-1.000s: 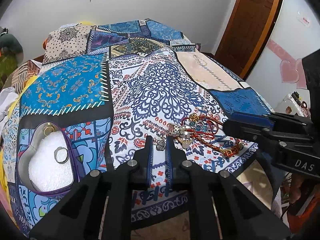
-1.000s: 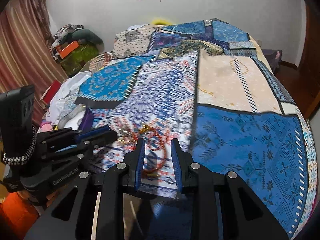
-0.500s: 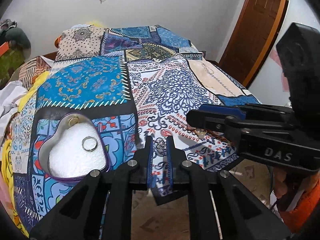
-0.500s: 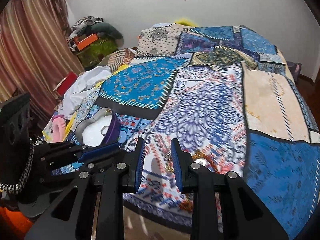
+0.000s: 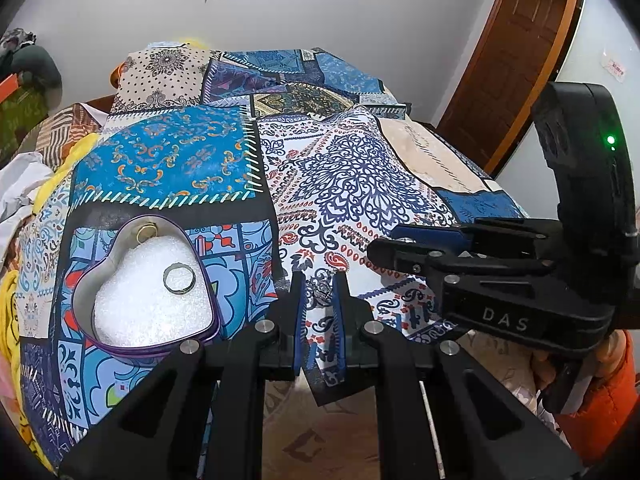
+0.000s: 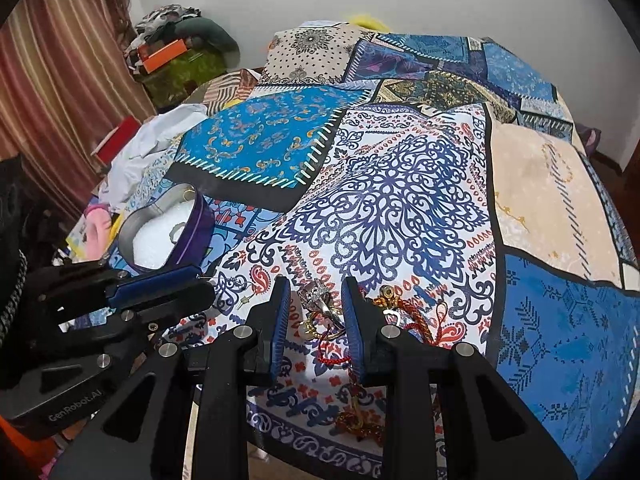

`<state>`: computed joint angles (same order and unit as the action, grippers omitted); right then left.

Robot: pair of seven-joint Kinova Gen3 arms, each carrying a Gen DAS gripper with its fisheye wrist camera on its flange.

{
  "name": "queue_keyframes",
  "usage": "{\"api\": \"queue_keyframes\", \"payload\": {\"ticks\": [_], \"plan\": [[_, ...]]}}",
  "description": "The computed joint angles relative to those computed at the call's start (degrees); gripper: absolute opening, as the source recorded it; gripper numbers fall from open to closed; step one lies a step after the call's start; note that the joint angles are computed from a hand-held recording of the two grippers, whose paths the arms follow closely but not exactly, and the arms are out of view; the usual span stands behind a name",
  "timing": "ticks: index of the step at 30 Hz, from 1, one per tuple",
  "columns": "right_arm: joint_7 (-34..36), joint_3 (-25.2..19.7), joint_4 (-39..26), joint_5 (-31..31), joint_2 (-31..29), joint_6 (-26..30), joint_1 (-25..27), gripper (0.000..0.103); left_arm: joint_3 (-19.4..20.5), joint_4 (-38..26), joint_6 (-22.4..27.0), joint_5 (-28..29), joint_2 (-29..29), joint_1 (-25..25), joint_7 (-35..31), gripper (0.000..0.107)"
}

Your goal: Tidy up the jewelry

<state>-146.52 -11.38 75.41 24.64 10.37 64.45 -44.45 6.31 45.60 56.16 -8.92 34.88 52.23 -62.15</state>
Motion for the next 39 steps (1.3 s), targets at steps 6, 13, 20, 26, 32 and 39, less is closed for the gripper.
{"api": "queue_keyframes", "payload": {"ticks": [6, 13, 20, 26, 32, 39], "plan": [[-2.3, 0.1, 1.1, 1.8, -0.8, -1.0, -0.7, 0.014, -0.4, 0.0, 0.1, -0.6, -0.6, 0.4, 0.5, 0.011], [-5.9, -0.8, 1.0, 6.3, -2.1, -0.7, -1.8, 0.014, -0.8, 0.1, -0.3, -2.3, -1.7, 1.3, 1.2, 0.011], [-8.4, -2.0, -1.3, 11.7, -2.8, 1.1, -3.8, 0.014, -1.4, 2.0, -2.0, -4.7, -4.1, 2.2, 2.9, 0.011], [-9.6, -2.6, -3.2, 15.1, -2.5, 2.0, -5.6, 0.014, -2.0, 4.7, -3.7, -8.1, -7.2, 3.0, 5.4, 0.011], [-9.4, -2.5, -5.3, 17.1, -1.7, 1.9, -7.3, 0.014, -2.0, 8.3, -5.2, -11.6, -10.1, 3.0, 8.3, 0.011], [-8.0, -1.5, -7.8, 17.4, 0.1, 0.1, -9.0, 0.014, -1.5, 12.5, -6.6, -15.1, -13.1, 2.0, 12.0, 0.011]]}}
